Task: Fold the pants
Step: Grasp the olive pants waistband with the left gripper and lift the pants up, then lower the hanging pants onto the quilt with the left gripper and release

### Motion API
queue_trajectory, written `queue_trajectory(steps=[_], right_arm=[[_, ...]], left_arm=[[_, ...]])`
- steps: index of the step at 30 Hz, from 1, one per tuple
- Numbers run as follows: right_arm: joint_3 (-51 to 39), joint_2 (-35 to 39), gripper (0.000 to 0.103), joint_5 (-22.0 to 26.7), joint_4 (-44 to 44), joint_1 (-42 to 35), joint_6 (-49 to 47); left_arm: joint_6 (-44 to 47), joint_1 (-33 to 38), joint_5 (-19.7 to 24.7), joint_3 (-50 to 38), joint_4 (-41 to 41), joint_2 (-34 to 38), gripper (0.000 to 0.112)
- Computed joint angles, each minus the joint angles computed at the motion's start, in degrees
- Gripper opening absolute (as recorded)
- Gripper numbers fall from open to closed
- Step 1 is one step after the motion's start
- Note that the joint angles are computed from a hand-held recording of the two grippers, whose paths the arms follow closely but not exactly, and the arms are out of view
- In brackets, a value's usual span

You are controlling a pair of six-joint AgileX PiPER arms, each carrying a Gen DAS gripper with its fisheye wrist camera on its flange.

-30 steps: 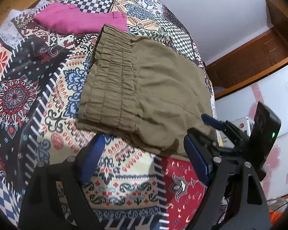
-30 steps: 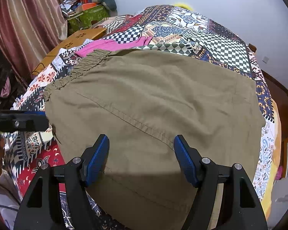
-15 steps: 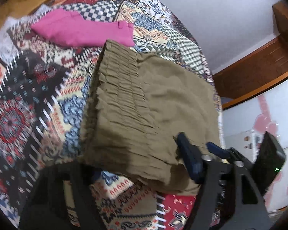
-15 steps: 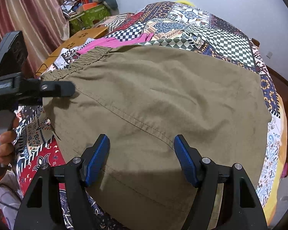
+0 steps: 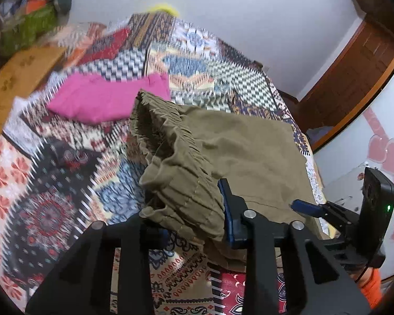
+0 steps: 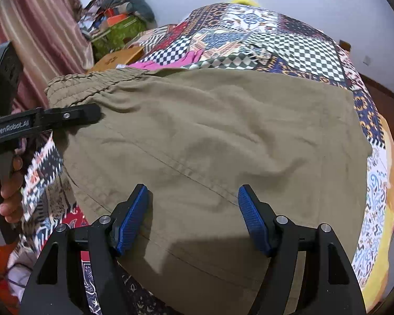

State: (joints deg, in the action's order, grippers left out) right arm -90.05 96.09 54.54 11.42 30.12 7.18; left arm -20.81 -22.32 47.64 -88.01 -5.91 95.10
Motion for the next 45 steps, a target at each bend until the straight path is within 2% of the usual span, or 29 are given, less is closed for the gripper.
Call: queue_trajectory(steps=[8,14,22,28,37,45], right_arm=[[4.32,-4.39,0.068,-0.87,-1.59,-2.87,1.79],[6.87,-5.31,0.068,-0.44,-1.07,-2.65,0.99],[7.94,-4.89,0.068,-1.07,1.84,-2.68,-1.03],[8.80,-5.53,0.068,-1.70,2.67,-2.92,-1.32],[12.92,-11.24,0.068,-3.50,1.65,-5.67,-0.31],[18.09,-16.92,0.068,-3.72,0.91,-11.29,0.34]], left_arm=[[-12.58,-8.64,3.55,-1.38,26.22,-4.39,0.030],[-15.59,-11.47,6.28,-0.85,34.86,-6.33,0.030],[-14.86,-15.57,7.54,-4.89,36.88,-4.32,0.030],[-12.05,-19.67,8.51,-11.95,37.87,0.23,0.029],[-6.67,-22.48,10.66,-22.08,33.13,7.18,0.028],[0.53,-22.75,14.24,-31.27,24.31,13.63,0.028]])
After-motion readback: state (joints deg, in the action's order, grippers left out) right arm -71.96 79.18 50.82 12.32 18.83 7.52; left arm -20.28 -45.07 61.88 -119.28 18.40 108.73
